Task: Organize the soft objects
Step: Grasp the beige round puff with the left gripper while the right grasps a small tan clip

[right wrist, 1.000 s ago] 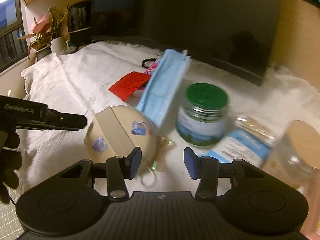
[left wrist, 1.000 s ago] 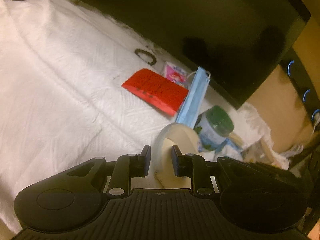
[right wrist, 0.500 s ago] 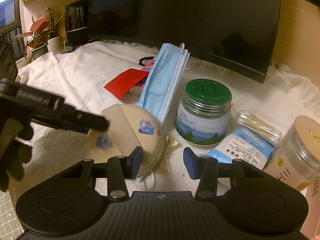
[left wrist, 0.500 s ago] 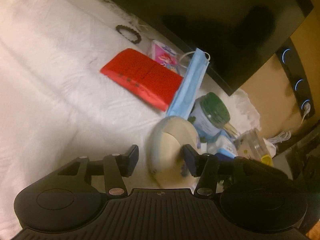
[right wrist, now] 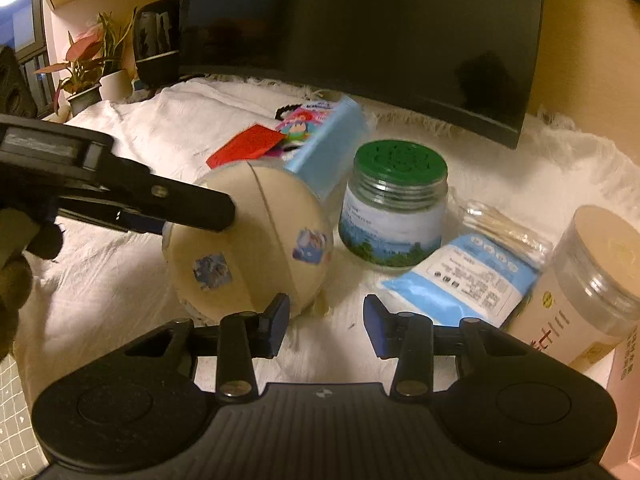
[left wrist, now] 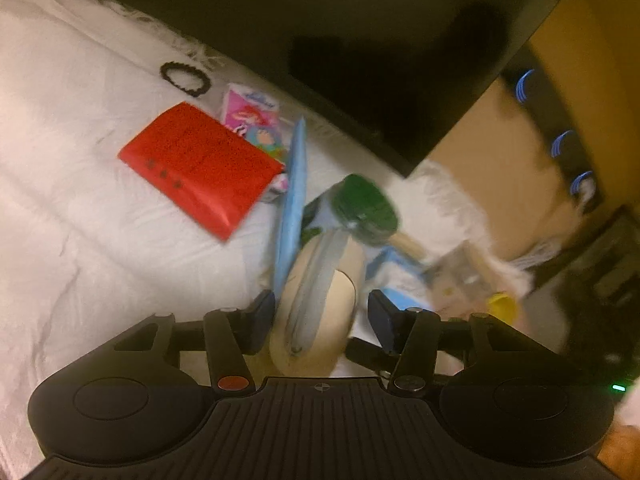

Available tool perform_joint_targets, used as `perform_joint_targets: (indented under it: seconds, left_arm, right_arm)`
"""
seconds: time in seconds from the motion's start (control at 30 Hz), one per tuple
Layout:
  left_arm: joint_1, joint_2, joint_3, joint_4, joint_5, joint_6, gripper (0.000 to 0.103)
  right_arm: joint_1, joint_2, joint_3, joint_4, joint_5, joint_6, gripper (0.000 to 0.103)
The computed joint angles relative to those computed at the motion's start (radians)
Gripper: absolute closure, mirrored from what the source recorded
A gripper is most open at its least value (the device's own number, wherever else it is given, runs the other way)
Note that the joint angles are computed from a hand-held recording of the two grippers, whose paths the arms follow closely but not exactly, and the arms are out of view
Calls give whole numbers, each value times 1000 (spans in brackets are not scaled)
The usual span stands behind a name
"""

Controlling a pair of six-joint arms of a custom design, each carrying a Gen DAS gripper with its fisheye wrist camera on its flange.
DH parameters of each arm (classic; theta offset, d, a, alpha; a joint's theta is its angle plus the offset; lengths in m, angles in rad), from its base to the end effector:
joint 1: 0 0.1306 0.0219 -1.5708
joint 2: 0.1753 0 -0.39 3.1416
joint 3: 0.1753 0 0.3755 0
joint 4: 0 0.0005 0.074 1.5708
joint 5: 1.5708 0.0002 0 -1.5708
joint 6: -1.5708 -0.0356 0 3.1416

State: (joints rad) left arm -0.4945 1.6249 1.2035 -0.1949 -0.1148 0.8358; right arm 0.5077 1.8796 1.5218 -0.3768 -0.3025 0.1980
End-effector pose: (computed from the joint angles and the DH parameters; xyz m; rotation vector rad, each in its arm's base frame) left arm 0.4791 -0.2543 0.2934 -0.4483 2.2074 -0.6168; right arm 0.5501 0.3176 0.2718 -0.9459 2.1155 0.5066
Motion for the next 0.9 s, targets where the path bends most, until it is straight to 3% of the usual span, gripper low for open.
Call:
perform_joint_targets:
  seconds: [0.1, 0.27, 0.43, 0.5, 0.63, 0.77, 0.9]
  left_arm:
    - [-13, 36, 56, -60, -51, 7, 49]
    - [-19, -1, -10, 30, -56, 87, 58]
    - [-68, -109, -103, 58, -232, 122, 59]
    - [-90, -151, -127, 36, -302, 109, 59]
    - [-113, -209, -166, 11, -362, 102, 59]
    - [-127, -238, -194, -26, -394, 154, 59]
    - [-144, -238, -201, -51, -388, 189, 59]
  right_arm:
    - [4, -8, -19, 17, 9, 14, 61]
    - [-6, -44, -61, 16, -16, 19, 61]
    - [-7, -65, -93, 34, -20, 17, 61]
    - [-2, -48, -71, 26, -14, 7, 61]
    - [8, 5, 1, 18, -11, -57, 61]
    - [22, 76, 101, -3, -3, -121, 61]
    - [39, 133, 179, -55, 28, -94, 69]
